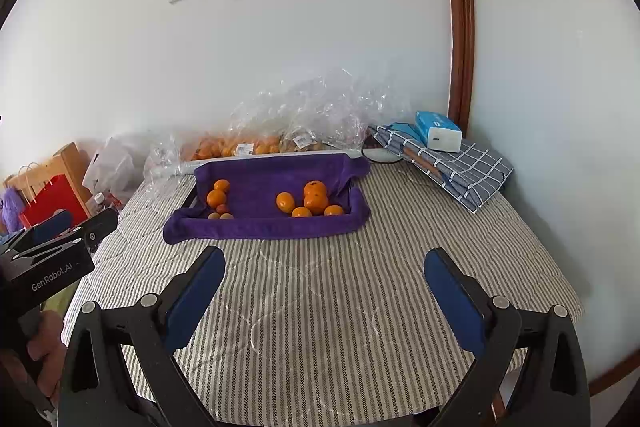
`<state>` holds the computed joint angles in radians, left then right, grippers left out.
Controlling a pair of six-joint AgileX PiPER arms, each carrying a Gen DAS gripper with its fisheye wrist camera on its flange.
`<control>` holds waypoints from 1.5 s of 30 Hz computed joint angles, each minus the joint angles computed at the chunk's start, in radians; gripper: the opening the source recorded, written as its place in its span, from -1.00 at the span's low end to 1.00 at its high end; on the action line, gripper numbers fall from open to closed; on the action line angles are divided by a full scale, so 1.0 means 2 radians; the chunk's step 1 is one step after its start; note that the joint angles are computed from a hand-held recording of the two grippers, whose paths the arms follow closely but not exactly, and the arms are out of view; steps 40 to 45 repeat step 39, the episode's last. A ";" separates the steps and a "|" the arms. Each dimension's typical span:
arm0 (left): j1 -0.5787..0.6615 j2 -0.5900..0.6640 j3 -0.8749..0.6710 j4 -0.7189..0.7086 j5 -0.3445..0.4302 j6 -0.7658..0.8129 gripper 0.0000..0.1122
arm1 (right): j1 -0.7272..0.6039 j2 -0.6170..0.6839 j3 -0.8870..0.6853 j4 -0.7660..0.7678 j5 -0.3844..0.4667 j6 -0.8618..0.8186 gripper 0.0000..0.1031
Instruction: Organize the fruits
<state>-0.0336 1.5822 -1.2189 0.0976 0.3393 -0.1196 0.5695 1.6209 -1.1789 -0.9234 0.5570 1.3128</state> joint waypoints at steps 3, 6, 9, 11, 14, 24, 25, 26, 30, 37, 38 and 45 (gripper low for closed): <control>0.000 0.000 -0.001 -0.004 0.002 0.003 0.51 | 0.000 0.000 0.000 0.000 0.000 0.000 0.92; -0.002 0.000 0.002 0.002 0.000 -0.003 0.51 | 0.001 0.000 0.000 -0.002 0.002 0.001 0.92; -0.001 0.000 0.001 0.000 0.002 -0.002 0.51 | 0.000 0.000 0.000 0.000 0.000 0.000 0.92; 0.000 0.000 0.002 -0.003 -0.001 0.000 0.51 | -0.001 0.000 0.000 0.001 -0.002 -0.002 0.92; -0.001 0.000 0.004 0.000 -0.004 -0.002 0.51 | -0.001 -0.001 0.002 -0.001 -0.003 -0.001 0.92; 0.000 -0.002 0.006 -0.004 -0.004 0.001 0.51 | -0.002 -0.004 0.003 0.000 -0.004 -0.003 0.92; -0.001 -0.002 0.006 -0.002 -0.004 -0.002 0.51 | -0.001 -0.004 0.003 0.000 -0.003 -0.003 0.92; 0.000 -0.002 0.006 -0.006 -0.005 0.004 0.51 | -0.001 -0.005 0.003 0.001 -0.004 -0.004 0.92; 0.001 -0.002 0.006 -0.007 -0.004 0.006 0.51 | 0.000 -0.005 0.003 0.000 -0.003 -0.001 0.92; 0.002 -0.001 0.005 -0.009 -0.003 0.008 0.51 | 0.001 -0.004 0.000 0.004 -0.002 -0.005 0.92; 0.001 -0.001 0.004 -0.004 -0.003 0.002 0.51 | 0.001 -0.004 0.001 0.005 -0.003 -0.005 0.92; 0.000 -0.002 0.005 -0.004 -0.005 0.004 0.54 | 0.001 -0.004 0.000 0.006 -0.004 -0.006 0.92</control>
